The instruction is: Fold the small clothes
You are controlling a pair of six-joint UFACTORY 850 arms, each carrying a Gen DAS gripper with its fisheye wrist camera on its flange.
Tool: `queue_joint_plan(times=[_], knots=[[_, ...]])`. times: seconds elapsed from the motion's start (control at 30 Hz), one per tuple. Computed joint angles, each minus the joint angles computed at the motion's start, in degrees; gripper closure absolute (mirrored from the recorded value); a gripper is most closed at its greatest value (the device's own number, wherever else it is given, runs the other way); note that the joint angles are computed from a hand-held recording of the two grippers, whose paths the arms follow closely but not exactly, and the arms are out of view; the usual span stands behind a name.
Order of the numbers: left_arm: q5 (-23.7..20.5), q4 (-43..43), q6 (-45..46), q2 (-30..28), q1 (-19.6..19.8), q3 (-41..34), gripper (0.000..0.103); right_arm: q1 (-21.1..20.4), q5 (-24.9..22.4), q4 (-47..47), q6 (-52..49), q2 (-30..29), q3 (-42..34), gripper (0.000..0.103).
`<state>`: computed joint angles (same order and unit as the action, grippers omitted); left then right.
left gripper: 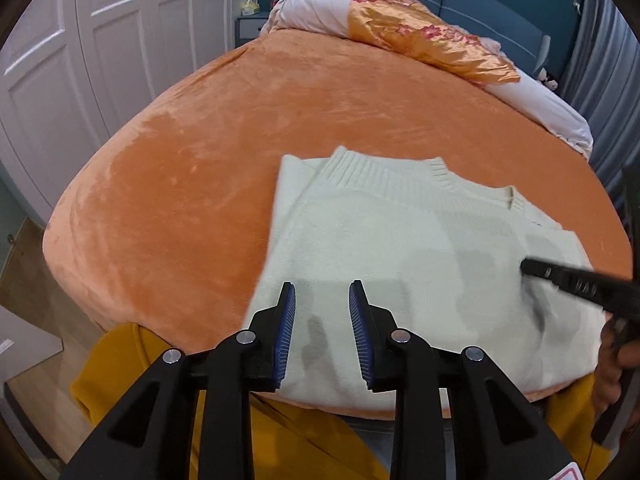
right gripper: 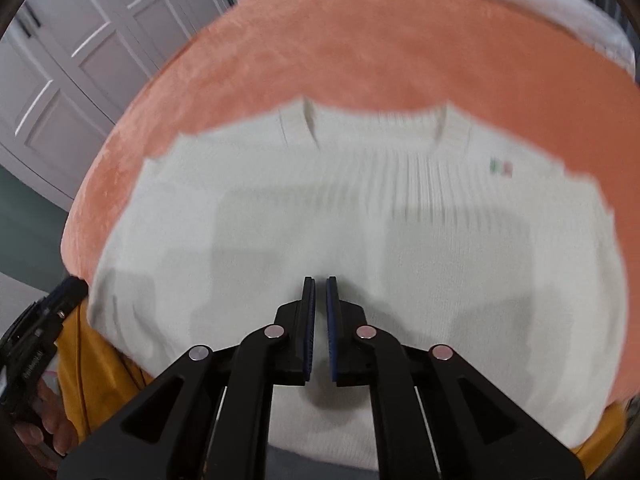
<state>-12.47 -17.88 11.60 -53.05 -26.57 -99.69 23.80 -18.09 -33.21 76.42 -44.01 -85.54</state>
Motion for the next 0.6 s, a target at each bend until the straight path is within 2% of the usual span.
queue_joint_plan(times=[0.1,0.13,0.17,0.23,0.27,0.33,0.47,0.6], knots=[[-1.18,4.32,-4.18,-1.17,0.14,-1.5,0.075,-1.25,-0.96,10.08,-10.17,-3.27,-3.7,0.098],[-1.88,7.21,-6.98,-1.74,0.05,-2.34,0.075,-1.66,-0.64,13.29,-12.81,-4.58,-4.54,0.101],[-3.47,10.24,-9.94,-2.82,0.03,-3.97,0.07,-1.79,-0.24,14.11,-13.51,-4.98,-4.77,0.101],[-5.34,12.72,-12.96,-4.39,0.24,-6.46,0.04,-1.54,-0.18,11.38,-11.21,-5.24,-4.92,0.102],[-6.5,13.32,-14.93,-5.65,0.59,-8.28,0.037,-1.45,-0.24,10.85,-10.59,-5.2,-4.87,0.102],[-8.55,9.91,-13.49,-7.52,1.32,-10.89,0.037,-1.43,0.3,10.15,-10.04,-5.1,-4.51,0.102],[-16.81,5.46,-12.99,-14.3,2.39,-21.35,0.036,-1.63,2.31,9.54,-8.65,-4.61,-3.24,0.102],[-19.13,4.98,-13.09,-17.96,2.11,-27.13,0.034,-1.32,2.69,6.65,-5.57,-4.65,-3.09,0.102]])
